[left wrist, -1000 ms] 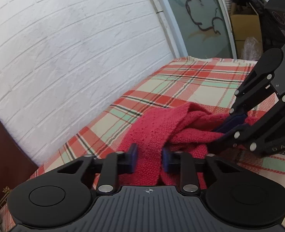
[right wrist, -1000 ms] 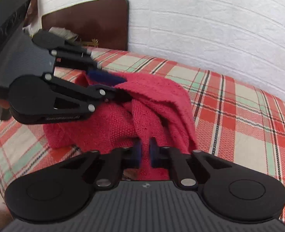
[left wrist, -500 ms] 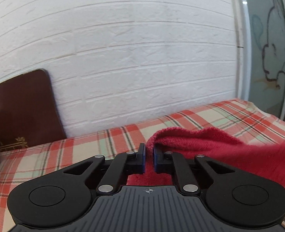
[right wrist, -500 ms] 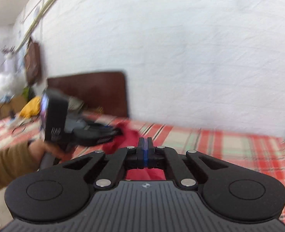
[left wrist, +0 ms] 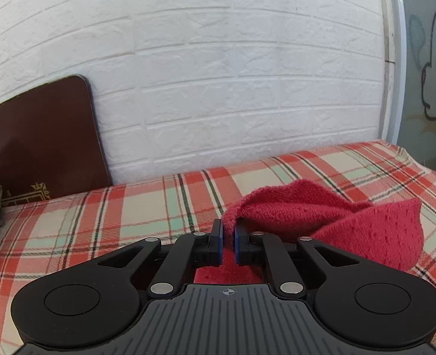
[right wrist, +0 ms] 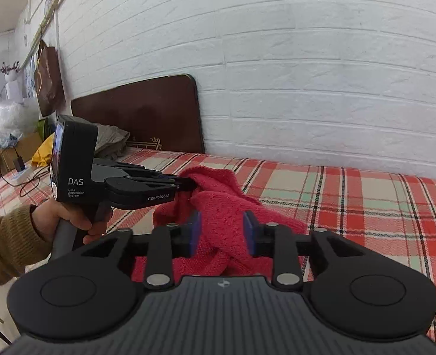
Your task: Fold clothes
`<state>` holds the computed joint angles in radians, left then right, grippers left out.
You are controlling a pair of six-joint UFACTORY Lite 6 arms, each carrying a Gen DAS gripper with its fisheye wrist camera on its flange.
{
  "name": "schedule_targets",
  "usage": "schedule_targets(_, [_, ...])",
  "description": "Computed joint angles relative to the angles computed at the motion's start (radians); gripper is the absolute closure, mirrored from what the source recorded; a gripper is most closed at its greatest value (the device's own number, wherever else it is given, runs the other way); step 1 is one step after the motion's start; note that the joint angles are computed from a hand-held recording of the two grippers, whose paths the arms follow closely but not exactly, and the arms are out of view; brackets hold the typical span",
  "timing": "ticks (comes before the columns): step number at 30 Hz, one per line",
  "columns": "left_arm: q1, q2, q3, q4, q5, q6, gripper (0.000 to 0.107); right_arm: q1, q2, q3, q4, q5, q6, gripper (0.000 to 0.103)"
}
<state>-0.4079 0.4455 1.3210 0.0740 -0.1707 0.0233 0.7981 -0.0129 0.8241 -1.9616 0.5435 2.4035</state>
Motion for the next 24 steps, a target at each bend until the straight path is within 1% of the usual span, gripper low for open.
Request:
schedule_targets(1, [0.002,0.009,0.005,0.045,0.003,-0.042,0.104,-0.008,0.022,0.027,0.001,-0.011,-0.04,0.057])
schedule_targets(4, [0.003,0.018,0.0,0.088,0.002,-0.071,0.104,-0.053,0.091,0.116,-0.007,-0.057,-0.152,0.056])
schedule_targets(5, [0.004,0.021,-0.002,0.101,0.002,-0.078,0.103,-0.08,0.121,0.149,0.005,-0.089,-0.195,0.054])
schedule_targets(6, [0.004,0.024,-0.004,0.113,0.002,-0.085,0.103,-0.103,0.151,0.184,0.042,-0.121,-0.25,0.047])
schedule_targets(7, [0.004,0.031,0.0,0.133,0.006,-0.102,0.103,-0.123,0.191,0.219,0.057,-0.138,-0.278,0.041])
schedule_targets(9, [0.008,0.045,0.012,0.202,0.017,-0.164,0.103,-0.144,0.244,0.261,0.097,-0.156,-0.338,0.038])
schedule_targets(12, [0.014,0.065,0.019,0.248,0.021,-0.192,0.101,-0.153,0.288,0.285,0.127,-0.186,-0.383,0.039])
schedule_targets(13, [0.016,0.073,0.025,0.273,0.023,-0.212,0.101,-0.152,0.286,0.28,0.134,-0.194,-0.393,0.051])
schedule_targets(14, [0.019,0.082,0.031,0.3,0.025,-0.232,0.099,-0.151,0.284,0.275,0.141,-0.202,-0.402,0.069])
schedule_targets(15, [0.02,0.094,0.04,0.325,0.031,-0.254,0.097,-0.15,0.279,0.278,0.183,-0.213,-0.437,0.084])
schedule_targets(16, [0.02,0.107,0.051,0.353,0.037,-0.279,0.096,-0.148,0.273,0.281,0.229,-0.222,-0.475,0.087])
schedule_targets(17, [0.02,0.12,0.062,0.384,0.044,-0.307,0.091,-0.147,0.267,0.286,0.284,-0.231,-0.522,0.089])
schedule_targets(18, [0.019,0.128,0.066,0.383,0.045,-0.301,0.078,-0.146,0.262,0.285,0.305,-0.239,-0.534,0.091])
schedule_targets(19, [0.019,0.122,0.054,0.34,0.035,-0.254,0.078,-0.163,0.243,0.28,0.311,-0.273,-0.505,0.092])
schedule_targets(20, [0.017,0.115,0.038,0.286,0.023,-0.194,0.075,-0.18,0.225,0.271,0.276,-0.307,-0.435,0.093])
schedule_targets(21, [0.019,0.094,0.012,0.264,0.005,-0.171,0.069,-0.196,0.209,0.261,0.234,-0.322,-0.368,0.093])
schedule_targets(22, [0.024,0.063,-0.021,0.281,-0.012,-0.189,0.064,-0.213,0.194,0.253,0.192,-0.337,-0.301,0.093])
schedule_targets(23, [0.033,0.02,-0.067,0.321,-0.038,-0.231,0.052,-0.229,0.179,0.245,0.146,-0.351,-0.231,0.094])
schedule_targets(24, [0.043,-0.024,-0.113,0.36,-0.066,-0.272,0.046,-0.245,0.163,0.234,0.082,-0.361,-0.143,0.094])
